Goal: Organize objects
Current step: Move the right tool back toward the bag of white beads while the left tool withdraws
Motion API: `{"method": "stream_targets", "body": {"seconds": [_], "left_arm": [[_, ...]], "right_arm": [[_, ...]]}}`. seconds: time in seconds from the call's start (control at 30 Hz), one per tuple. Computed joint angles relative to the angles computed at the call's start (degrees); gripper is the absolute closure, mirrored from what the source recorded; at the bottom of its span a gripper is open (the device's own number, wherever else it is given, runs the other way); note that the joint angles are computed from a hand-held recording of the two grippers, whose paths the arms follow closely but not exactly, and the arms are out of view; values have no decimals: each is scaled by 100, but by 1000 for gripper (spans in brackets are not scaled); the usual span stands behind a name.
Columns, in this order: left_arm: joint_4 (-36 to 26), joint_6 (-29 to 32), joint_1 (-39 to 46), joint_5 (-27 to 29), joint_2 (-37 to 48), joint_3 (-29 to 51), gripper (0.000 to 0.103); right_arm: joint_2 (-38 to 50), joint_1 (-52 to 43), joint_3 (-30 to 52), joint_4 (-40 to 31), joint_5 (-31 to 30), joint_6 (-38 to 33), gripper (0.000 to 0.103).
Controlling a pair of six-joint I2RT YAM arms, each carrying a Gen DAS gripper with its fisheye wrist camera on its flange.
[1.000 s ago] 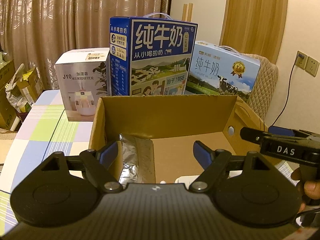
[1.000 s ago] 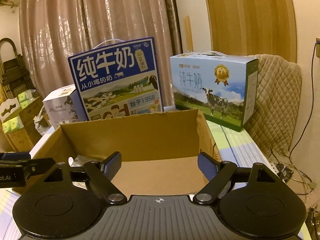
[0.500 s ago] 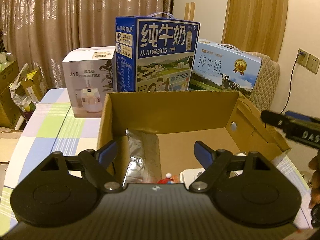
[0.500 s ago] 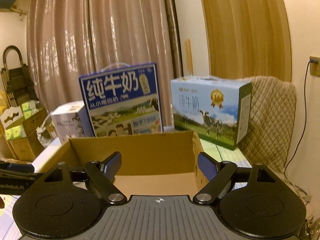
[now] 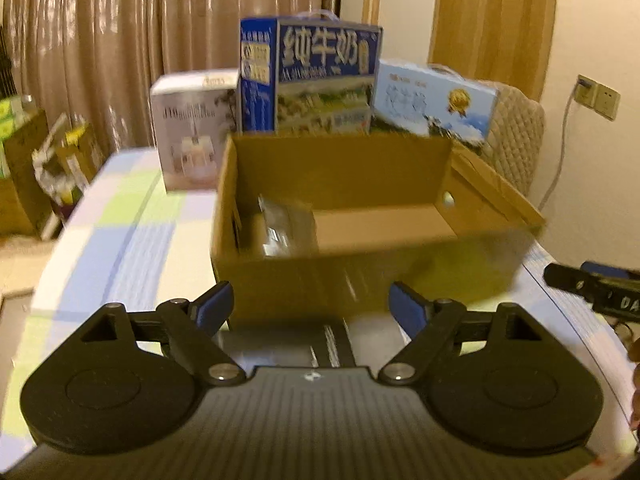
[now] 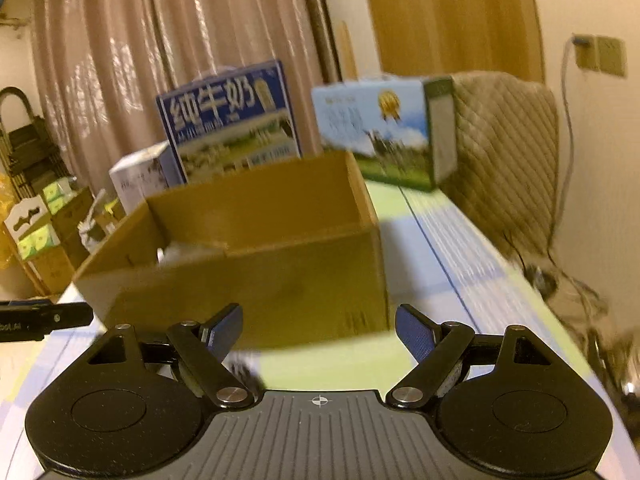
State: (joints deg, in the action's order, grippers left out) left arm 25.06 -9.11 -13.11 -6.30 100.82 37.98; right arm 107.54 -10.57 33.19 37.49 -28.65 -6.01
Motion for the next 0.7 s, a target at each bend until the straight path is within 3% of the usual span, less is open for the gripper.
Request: {"method": "stream_targets", "body": {"seconds": [0.37, 0.7], "left_arm": [[311, -635, -671, -216, -576, -1428, 21], [612, -685, -922, -287, -167, -1451, 21]], "right_arm": [[-306, -570, -1451, 120, -294, -1183, 22], [515, -757, -1500, 377, -315, -1901, 23]]}}
